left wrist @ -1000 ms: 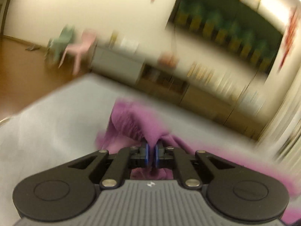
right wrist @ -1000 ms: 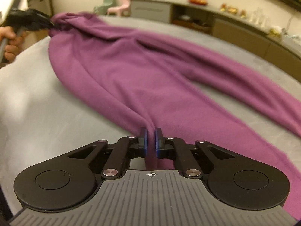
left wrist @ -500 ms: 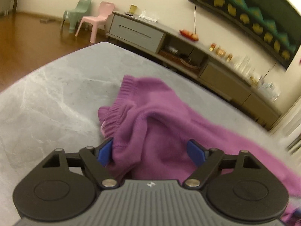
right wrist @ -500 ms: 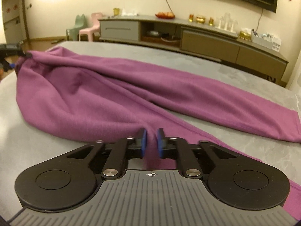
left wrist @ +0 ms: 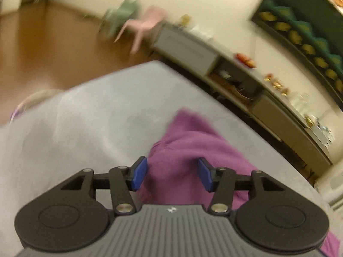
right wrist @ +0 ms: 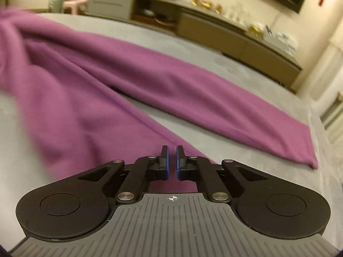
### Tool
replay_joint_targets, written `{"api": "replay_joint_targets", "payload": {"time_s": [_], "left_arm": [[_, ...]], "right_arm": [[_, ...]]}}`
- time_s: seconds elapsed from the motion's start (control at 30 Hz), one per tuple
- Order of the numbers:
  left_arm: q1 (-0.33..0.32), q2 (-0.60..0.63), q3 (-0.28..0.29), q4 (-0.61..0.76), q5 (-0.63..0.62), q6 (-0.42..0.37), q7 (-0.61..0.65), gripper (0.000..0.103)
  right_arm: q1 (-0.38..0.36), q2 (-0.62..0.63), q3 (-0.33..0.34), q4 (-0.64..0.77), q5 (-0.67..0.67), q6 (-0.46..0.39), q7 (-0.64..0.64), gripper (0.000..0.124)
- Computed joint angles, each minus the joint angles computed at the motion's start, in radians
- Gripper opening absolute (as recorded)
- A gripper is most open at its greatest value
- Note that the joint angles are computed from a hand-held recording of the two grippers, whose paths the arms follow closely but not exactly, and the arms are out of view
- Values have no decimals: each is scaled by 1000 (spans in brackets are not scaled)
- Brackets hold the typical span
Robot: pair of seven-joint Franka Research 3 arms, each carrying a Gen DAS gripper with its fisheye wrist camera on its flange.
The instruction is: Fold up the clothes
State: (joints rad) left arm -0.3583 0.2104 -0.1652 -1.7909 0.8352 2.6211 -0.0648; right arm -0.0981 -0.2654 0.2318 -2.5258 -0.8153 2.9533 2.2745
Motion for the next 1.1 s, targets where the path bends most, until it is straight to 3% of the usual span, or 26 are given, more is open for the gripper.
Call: {"api": "replay_joint_targets", "payload": {"time_s": [0.07, 0.2, 0.23, 0.33, 0.37, 0.4, 0.47, 0.57, 0.63, 0.7, 0.73, 0.77, 0.8, 0.83, 0.87, 0.9, 0.93, 1.0, 1.1], "left_arm": [[-2, -50, 6, -61, 33, 17, -65, 65], [5, -132, -37, -153, 16, -33, -75, 86], [9, -129, -51, -154, -30, -48, -37, 86], [18, -65, -67, -117, -122, -30, 65, 86], [17, -41, -67, -101, -138, -17, 93, 82], [10, -18, -64, -81, -135, -3, 114, 61], [-30, 27, -41, -6, -55, -20, 121, 9], [-146, 38, 31, 86, 361, -34, -76, 6], [-143, 85, 10, 149, 454, 108, 5, 7], [-83, 142, -73, 174, 267, 134, 221, 12], [-92, 152, -63, 173, 167, 139, 287, 13], [-83, 143, -62, 156, 101, 131, 284, 17], [-71, 125, -52, 121, 54, 164, 247, 29], [-57, 95, -29, 64, 32, 251, 171, 37], [-54, 68, 1, 15, 20, 322, 94, 57], [-61, 43, 35, -28, 24, 374, 12, 64], [-72, 22, 70, -60, 47, 412, -69, 64], [-79, 2, 92, -75, 77, 367, -123, 67], [-18, 66, 11, -10, -72, 258, 78, 69]], "right_arm": [[-4, -7, 4, 0, -7, 11, 20, 17], [-13, -60, 21, -36, 15, 102, 23, 56], [9, -73, 7, -50, 52, 124, -9, 58], [172, -101, -122, -89, 212, 153, -156, 69], [225, -108, -164, -99, 259, 155, -197, 74], [274, -115, -204, -107, 302, 155, -236, 79], [314, -128, -231, -121, 351, 153, -280, 79], [286, -122, -210, -119, 385, 149, -304, 79], [244, -118, -181, -118, 406, 147, -298, 79], [211, -107, -157, -114, 429, 143, -300, 79], [192, -103, -139, -112, 437, 138, -299, 79], [173, -98, -121, -109, 445, 132, -297, 79], [165, -97, -112, -109, 456, 130, -306, 79], [168, -99, -110, -111, 470, 129, -322, 79], [166, -100, -103, -112, 480, 132, -337, 79], [162, -101, -92, -113, 486, 138, -351, 80], [158, -101, -81, -114, 491, 144, -367, 80], [139, -98, -48, -114, 498, 148, -389, 84], [111, -95, 2, -111, 510, 145, -419, 84]]}}
